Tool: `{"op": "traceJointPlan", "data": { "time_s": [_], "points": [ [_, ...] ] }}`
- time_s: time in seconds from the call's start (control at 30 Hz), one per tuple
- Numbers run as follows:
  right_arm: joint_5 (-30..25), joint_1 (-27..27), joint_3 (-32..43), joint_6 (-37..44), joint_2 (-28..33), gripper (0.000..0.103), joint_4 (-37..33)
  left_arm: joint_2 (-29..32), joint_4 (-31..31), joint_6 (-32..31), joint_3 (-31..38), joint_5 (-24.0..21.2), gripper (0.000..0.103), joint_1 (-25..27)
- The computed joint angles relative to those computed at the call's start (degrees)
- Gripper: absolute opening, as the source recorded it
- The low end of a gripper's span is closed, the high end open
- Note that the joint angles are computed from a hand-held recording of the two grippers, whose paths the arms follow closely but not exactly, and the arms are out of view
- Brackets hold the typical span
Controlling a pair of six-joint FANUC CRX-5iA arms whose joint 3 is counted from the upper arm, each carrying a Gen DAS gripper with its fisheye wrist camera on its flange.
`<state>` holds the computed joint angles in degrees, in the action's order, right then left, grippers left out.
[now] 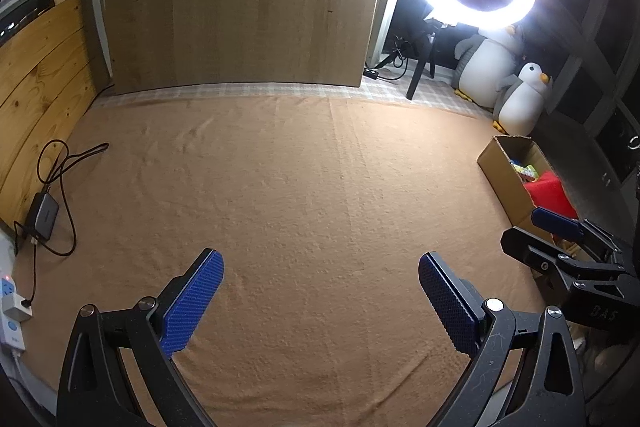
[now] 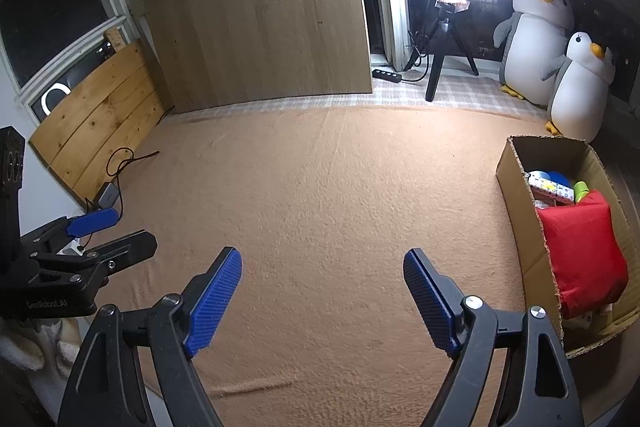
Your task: Organize objects
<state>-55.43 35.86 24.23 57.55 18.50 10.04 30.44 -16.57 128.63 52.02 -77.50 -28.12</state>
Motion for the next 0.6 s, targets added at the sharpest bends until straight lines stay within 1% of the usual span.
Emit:
{"op": "traceJointPlan", "data": {
  "time_s": [0.6],
  "points": [
    [0.49,0.89,-1.89,-3.03,-1.05,0.082,3.94,1.23,-2.0,0.35,2.95,-3.05,0.1,-0.53]
  ]
}}
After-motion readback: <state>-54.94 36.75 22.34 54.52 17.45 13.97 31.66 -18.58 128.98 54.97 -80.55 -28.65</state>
